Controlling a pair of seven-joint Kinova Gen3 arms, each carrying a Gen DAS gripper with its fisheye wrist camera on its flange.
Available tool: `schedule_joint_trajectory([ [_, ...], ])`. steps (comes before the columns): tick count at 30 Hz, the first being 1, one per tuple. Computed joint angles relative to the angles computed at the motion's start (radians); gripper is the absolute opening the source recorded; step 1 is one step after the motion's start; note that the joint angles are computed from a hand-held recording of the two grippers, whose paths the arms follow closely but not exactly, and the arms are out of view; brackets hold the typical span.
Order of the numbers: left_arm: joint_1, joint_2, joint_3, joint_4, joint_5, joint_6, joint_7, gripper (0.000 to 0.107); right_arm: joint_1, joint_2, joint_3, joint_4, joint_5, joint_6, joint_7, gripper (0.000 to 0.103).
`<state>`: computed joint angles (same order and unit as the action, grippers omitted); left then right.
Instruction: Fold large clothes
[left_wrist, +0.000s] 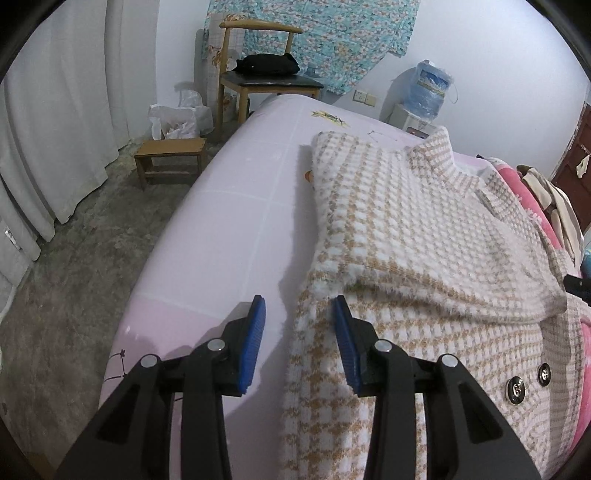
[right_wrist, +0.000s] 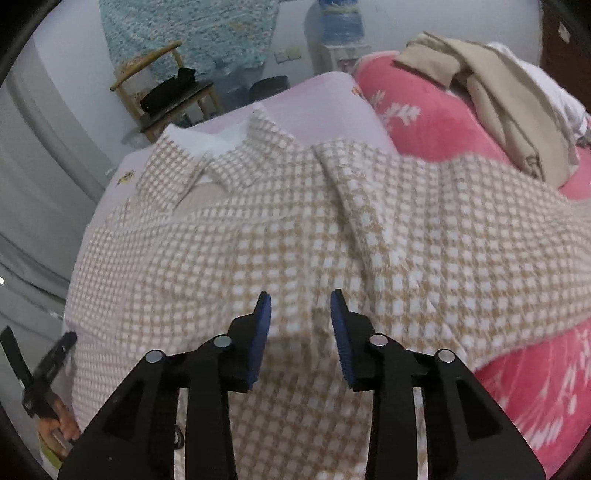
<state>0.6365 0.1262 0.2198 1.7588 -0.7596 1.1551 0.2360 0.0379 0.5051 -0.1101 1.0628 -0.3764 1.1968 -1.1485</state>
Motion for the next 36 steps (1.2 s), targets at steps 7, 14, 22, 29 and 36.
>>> schedule_joint_trajectory([
  [7, 0.005, 0.006, -0.002, -0.005, -0.001, 0.005, 0.002, 0.037, -0.031, 0.103, 0.001, -0.147, 0.024, 0.103, -0.065, 0.037],
  [14, 0.005, 0.005, -0.002, -0.004, -0.002, 0.005, 0.002, 0.037, -0.110, 0.074, 0.015, -0.118, 0.125, 0.047, -0.038, 0.002],
  [22, 0.007, 0.007, -0.001, -0.005, -0.002, 0.007, 0.004, 0.037, -0.171, 0.046, 0.034, -0.130, 0.202, -0.057, -0.079, 0.002],
  [29, 0.003, -0.002, -0.002, 0.003, -0.002, -0.006, -0.002, 0.037, -0.236, 0.050, 0.061, -0.046, 0.335, -0.149, -0.099, 0.004],
  [36, -0.011, -0.114, 0.047, 0.035, -0.046, -0.011, -0.022, 0.037, -0.216, -0.075, 0.027, 0.064, 0.340, -0.252, -0.074, 0.028],
])
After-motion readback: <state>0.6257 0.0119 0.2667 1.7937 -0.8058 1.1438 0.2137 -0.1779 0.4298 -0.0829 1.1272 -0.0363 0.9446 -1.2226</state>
